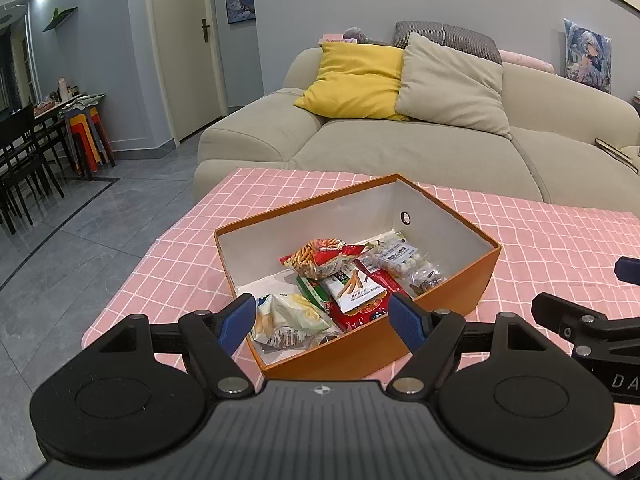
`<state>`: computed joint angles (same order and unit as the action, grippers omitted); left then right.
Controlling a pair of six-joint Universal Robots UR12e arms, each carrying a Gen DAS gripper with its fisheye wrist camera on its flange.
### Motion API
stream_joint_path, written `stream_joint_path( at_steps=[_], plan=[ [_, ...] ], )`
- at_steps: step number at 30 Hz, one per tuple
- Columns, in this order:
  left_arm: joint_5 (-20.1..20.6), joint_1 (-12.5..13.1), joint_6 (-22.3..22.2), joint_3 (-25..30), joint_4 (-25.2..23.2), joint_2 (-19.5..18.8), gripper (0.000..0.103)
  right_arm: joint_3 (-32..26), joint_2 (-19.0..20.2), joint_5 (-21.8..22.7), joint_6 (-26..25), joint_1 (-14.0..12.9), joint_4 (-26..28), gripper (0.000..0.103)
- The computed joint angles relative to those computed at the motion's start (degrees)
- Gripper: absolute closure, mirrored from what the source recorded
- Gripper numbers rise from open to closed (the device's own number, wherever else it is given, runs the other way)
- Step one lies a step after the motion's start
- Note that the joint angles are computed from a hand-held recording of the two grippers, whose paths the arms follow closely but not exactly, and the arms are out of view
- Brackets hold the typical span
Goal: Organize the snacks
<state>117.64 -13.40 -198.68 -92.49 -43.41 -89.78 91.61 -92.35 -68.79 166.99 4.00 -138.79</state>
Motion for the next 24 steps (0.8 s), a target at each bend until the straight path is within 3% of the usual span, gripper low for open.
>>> stream_joint_path(
  at_steps=[24],
  plan=[
    [-1.03, 0.23, 0.71, 0.45, -0.28, -0.02, 0.015, -0.14, -0.2, -0.54, 0.95, -0.2, 1.42, 0.004]
  ],
)
